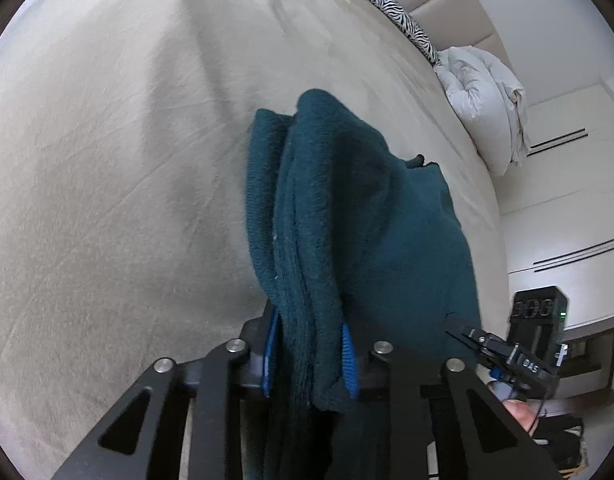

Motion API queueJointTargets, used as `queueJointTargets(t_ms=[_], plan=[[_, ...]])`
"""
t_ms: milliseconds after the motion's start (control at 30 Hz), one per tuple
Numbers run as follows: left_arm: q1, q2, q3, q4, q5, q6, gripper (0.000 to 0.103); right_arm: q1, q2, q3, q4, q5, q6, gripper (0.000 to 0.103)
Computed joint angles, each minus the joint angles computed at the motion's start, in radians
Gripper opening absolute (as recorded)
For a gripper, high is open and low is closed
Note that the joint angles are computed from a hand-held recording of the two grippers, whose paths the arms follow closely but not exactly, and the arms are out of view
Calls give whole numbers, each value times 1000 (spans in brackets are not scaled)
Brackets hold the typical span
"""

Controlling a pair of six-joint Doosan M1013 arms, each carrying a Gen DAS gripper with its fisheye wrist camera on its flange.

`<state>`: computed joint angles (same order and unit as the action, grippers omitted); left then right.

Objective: Fold small clothes

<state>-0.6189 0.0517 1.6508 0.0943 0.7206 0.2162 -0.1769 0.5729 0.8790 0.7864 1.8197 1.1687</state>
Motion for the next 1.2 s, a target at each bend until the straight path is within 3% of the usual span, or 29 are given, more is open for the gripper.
queueJointTargets(t_ms=[300, 833, 1100, 1200], plan=[[-52, -3, -52, 79, 16, -28, 25, -23, -34, -35, 34, -12, -48, 34], [-182, 115, -255, 150, 121, 36, 25, -172, -41, -77, 107, 74, -30, 34], [-193, 151, -205, 115, 144, -13, 27, -210, -57, 63, 40, 74, -53, 37], [-189, 133, -149, 110, 64, -53, 31, -237, -20, 98, 142, 109, 26, 42]])
